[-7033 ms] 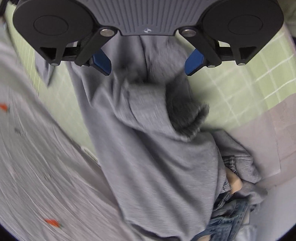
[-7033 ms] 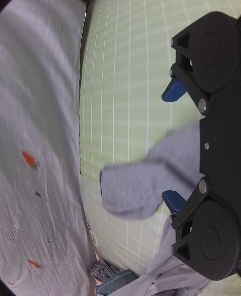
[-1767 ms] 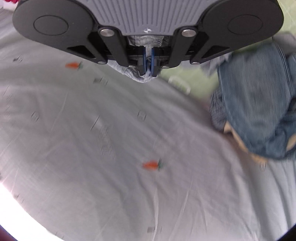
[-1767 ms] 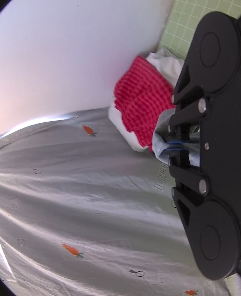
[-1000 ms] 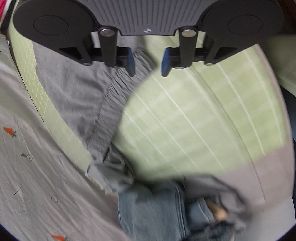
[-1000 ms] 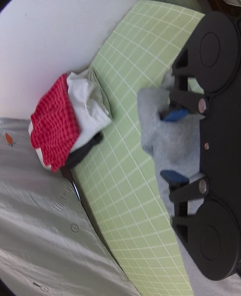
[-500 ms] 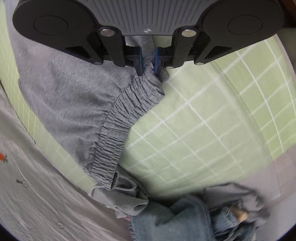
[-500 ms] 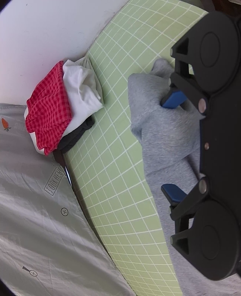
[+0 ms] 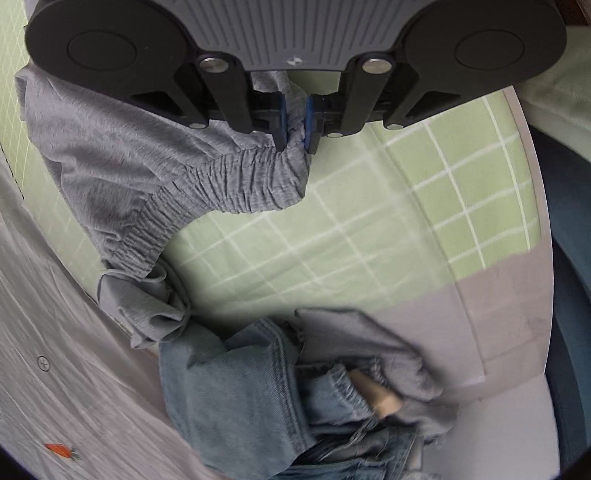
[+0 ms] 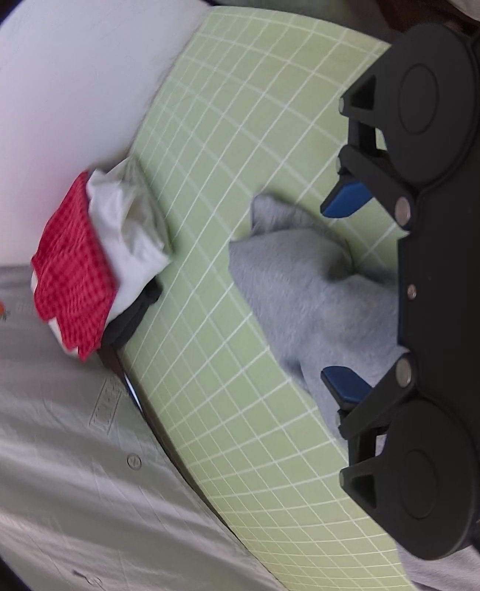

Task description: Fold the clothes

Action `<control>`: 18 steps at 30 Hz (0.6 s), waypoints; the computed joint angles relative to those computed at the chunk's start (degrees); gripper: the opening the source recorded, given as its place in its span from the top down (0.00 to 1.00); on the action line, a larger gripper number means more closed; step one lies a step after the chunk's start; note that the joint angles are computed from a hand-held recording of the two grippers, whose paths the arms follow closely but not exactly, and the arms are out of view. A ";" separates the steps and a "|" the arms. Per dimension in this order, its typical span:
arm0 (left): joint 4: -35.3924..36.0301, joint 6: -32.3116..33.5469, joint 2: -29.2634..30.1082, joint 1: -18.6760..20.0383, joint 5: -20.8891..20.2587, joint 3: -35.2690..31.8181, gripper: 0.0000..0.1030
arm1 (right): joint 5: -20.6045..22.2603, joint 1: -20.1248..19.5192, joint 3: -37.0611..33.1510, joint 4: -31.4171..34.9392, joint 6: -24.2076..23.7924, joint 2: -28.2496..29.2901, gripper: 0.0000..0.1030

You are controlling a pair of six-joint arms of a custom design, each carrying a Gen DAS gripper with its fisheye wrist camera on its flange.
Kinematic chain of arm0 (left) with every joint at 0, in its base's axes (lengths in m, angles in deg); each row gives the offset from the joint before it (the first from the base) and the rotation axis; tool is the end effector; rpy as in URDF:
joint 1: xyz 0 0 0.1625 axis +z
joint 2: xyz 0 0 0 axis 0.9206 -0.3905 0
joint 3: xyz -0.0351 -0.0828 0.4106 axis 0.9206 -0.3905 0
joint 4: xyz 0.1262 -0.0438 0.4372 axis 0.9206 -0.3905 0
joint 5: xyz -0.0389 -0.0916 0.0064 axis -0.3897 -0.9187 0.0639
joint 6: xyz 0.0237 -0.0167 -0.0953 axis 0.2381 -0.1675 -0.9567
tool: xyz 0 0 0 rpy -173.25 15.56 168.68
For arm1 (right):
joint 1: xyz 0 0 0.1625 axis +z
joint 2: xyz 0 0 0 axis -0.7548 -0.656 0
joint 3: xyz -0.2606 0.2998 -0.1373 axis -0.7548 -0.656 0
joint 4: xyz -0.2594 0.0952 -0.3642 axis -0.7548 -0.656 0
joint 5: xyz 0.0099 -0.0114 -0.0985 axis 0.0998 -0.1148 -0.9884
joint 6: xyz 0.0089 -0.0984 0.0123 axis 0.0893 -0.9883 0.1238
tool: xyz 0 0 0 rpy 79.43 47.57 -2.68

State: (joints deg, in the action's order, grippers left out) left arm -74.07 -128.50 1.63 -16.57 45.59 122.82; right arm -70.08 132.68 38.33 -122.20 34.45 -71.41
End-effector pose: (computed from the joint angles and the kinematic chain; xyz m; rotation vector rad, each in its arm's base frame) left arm -0.1488 -0.5277 0.2259 -1.2090 1.7268 -1.2154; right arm -0.0097 -0.7854 0.3601 -0.1270 -2.2013 0.9948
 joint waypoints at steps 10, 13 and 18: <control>-1.96 -1.39 0.48 -0.07 -0.52 0.74 0.90 | 8.08 -3.09 -0.16 4.83 11.78 -1.98 0.92; 0.20 -2.59 0.60 -0.11 0.04 -0.02 0.90 | 9.62 -2.29 -2.37 3.58 8.31 -0.77 0.94; 1.55 -2.35 0.74 0.18 1.09 -1.19 0.90 | 12.48 1.53 -12.02 0.15 -0.89 4.25 0.95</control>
